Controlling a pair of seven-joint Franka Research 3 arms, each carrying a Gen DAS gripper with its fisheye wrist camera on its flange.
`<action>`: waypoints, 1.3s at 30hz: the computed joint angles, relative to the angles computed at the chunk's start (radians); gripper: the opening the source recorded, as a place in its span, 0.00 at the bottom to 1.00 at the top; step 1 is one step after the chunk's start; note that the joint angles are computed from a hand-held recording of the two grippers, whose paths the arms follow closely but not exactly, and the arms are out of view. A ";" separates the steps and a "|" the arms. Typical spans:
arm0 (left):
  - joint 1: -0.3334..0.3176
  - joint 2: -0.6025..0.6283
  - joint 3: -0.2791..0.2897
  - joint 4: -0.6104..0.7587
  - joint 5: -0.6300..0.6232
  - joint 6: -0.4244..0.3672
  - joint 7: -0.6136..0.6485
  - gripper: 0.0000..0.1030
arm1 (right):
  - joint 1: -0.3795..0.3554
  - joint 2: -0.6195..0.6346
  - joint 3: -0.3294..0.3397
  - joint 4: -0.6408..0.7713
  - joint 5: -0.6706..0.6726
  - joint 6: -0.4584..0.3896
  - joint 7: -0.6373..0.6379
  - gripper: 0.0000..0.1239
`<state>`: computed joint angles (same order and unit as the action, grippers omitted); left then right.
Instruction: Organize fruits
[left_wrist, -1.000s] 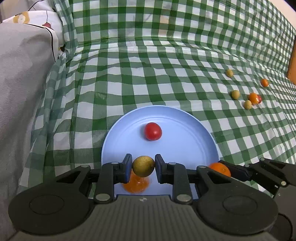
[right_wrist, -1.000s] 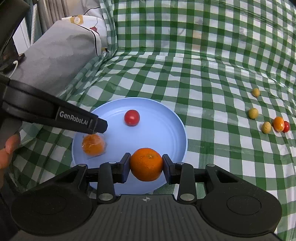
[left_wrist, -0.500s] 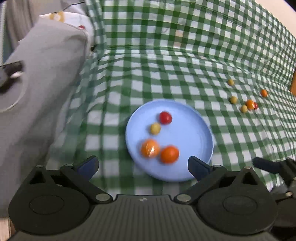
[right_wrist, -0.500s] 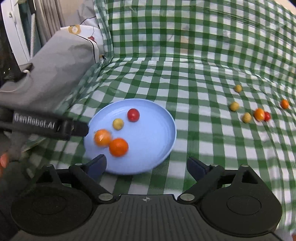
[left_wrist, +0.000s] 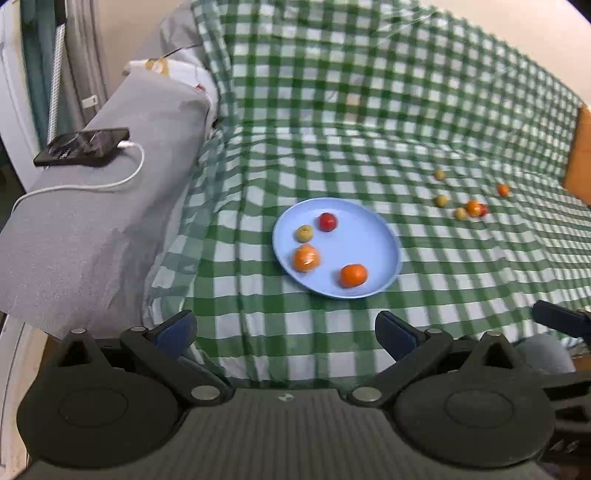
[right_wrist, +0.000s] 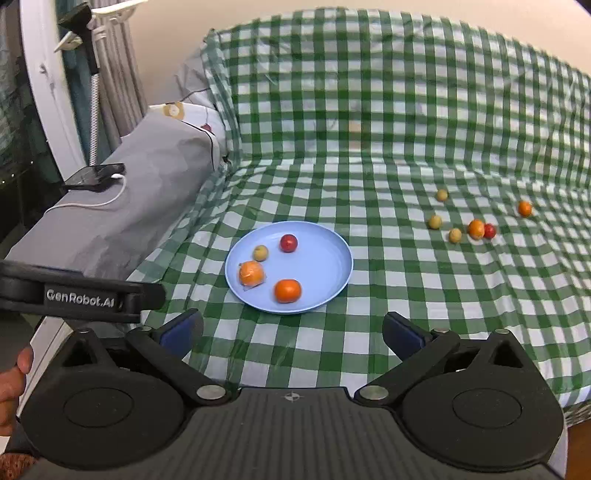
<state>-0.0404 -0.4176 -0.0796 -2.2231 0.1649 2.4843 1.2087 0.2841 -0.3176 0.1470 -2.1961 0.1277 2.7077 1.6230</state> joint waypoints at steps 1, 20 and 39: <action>-0.001 -0.016 -0.004 -0.011 0.006 0.006 0.000 1.00 | 0.004 -0.011 -0.001 -0.008 0.002 0.006 -0.007 0.82; -0.013 -0.097 -0.031 -0.037 0.077 0.013 -0.052 1.00 | -0.036 -0.136 0.031 -0.105 -0.018 0.094 0.043 0.83; -0.011 0.004 -0.043 0.066 0.090 -0.025 -0.057 1.00 | -0.119 -0.121 0.064 -0.116 -0.082 0.162 0.141 0.83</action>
<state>-0.0514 -0.4137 -0.1226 -2.1572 0.2553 2.4595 1.1514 0.1651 -0.4383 0.2106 -2.3121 0.0455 2.8701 1.7643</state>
